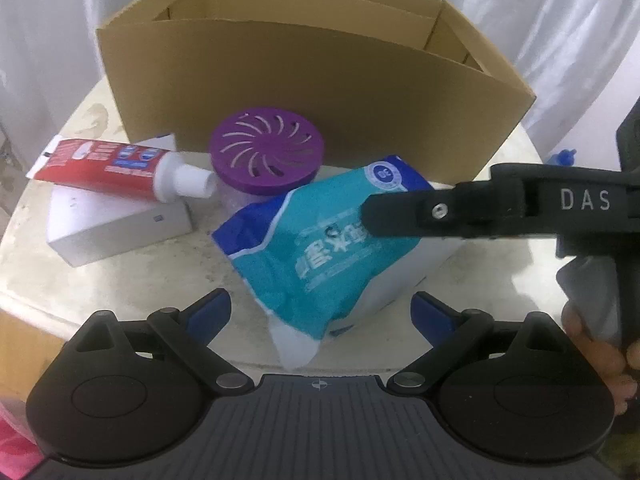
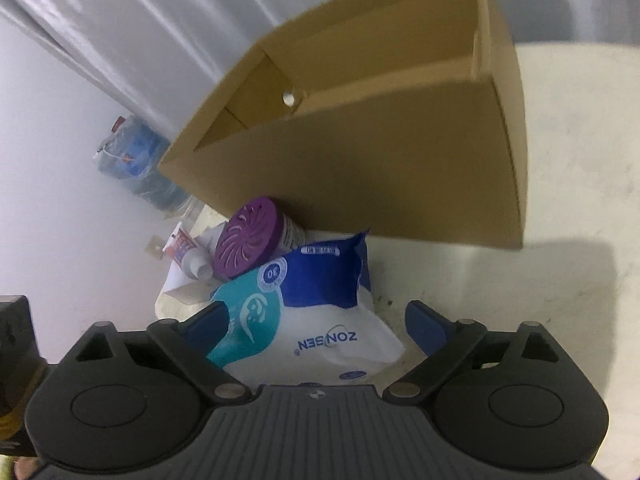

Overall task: Organize objects
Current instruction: 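Close the right tool on the wet-wipes pack and lift it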

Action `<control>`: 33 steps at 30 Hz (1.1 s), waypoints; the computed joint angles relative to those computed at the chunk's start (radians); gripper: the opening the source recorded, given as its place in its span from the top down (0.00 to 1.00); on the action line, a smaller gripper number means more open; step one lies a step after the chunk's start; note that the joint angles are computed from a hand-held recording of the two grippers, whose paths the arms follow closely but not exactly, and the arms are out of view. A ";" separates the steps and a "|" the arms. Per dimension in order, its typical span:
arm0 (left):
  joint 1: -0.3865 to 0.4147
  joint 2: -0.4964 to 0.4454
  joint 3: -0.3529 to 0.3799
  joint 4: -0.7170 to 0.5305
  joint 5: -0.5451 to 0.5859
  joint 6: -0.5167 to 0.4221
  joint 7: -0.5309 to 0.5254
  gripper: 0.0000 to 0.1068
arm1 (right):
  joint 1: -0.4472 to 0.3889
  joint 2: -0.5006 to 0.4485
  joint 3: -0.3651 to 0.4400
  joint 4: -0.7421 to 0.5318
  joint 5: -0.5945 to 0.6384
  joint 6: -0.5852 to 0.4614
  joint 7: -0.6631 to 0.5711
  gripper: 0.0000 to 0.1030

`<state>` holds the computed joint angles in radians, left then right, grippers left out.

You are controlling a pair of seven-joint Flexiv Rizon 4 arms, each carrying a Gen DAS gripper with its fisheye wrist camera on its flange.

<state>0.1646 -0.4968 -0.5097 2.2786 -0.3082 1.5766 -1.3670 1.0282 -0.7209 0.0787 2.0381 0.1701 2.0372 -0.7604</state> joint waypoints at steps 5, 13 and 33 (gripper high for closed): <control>0.012 -0.013 -0.037 -0.013 0.008 0.018 0.008 0.08 | -0.066 0.004 0.062 0.003 -0.057 -0.009 0.013 0.14; 0.059 -0.013 -0.109 0.003 0.046 0.039 -0.010 0.08 | -0.110 0.027 0.099 0.042 -0.106 -0.017 0.049 0.14; 0.091 -0.127 -0.096 0.006 0.292 0.217 -0.103 0.07 | -0.025 0.061 0.032 0.093 -0.012 -0.005 0.033 0.14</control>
<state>0.2553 -0.6238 -0.6056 2.2845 -0.0164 1.7935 -1.4701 1.0036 -0.6594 0.1105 2.1311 0.1581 2.0317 -0.7272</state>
